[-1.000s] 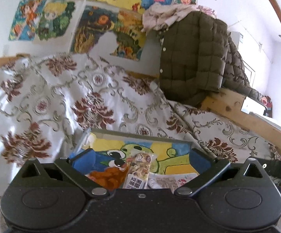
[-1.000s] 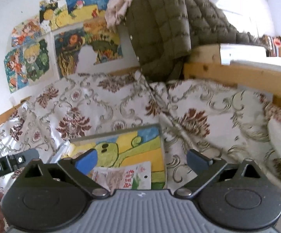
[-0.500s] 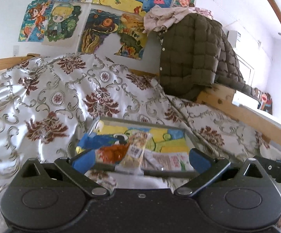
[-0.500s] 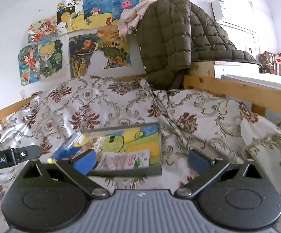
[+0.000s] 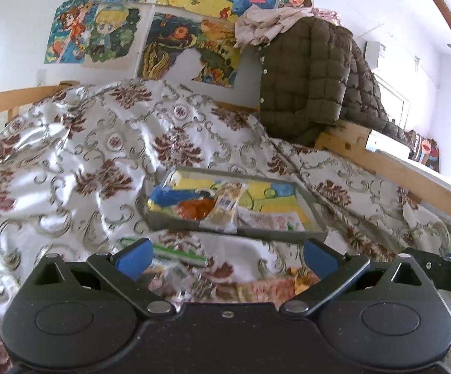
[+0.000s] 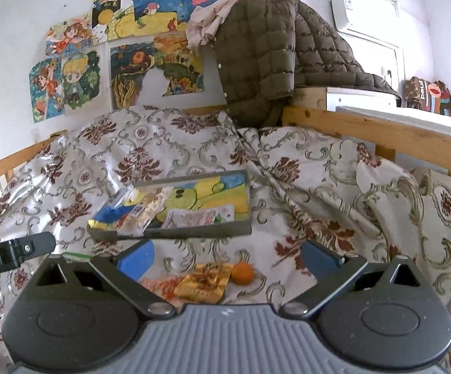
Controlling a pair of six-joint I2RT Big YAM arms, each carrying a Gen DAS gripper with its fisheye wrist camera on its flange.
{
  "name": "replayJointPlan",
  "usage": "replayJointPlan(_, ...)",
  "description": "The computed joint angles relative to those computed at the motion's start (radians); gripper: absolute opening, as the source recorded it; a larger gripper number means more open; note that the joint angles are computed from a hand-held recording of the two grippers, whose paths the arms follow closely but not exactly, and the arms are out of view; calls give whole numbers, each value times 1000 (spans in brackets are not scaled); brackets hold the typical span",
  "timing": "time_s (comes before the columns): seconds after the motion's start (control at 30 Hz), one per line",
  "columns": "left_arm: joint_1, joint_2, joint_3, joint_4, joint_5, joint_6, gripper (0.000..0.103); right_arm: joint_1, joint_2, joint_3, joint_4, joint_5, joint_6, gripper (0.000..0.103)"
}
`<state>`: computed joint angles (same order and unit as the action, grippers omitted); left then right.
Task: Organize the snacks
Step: 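Lift both open tools back above the remaining snacks, then move both tools down toward the rice cracker pack and yellow jerky pack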
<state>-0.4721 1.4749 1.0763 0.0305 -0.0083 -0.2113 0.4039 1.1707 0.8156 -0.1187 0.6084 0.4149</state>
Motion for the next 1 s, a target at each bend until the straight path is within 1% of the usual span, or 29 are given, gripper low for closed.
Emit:
replayJointPlan(0.13,0,-37,-38,-24,-17,14,102,29,-5,7,-86,2,67,103)
replayJointPlan(0.2,1,-54,-54,-31,-27,21,102,40,-9,5,-108,-5,88,103)
replayJointPlan(0.37,4,-86,-78,-81,-40,28,102,75,-25,-3,-141,19,123,103)
replayJointPlan(0.53,-5,-111,-104,-109,-51,61,102,97,-46,-8,-192,30,172,103)
replayJointPlan(0.73,-25,-128,-122,-106,-58,104,102,128,-68,-17,-232,66,212,103)
replayJointPlan(0.83,-28,-133,-129,-104,-58,109,102,139,-70,-18,-245,90,222,103)
replayJointPlan(1.0,-28,-136,-132,-101,-58,100,102,138,-64,-10,-263,86,225,103)
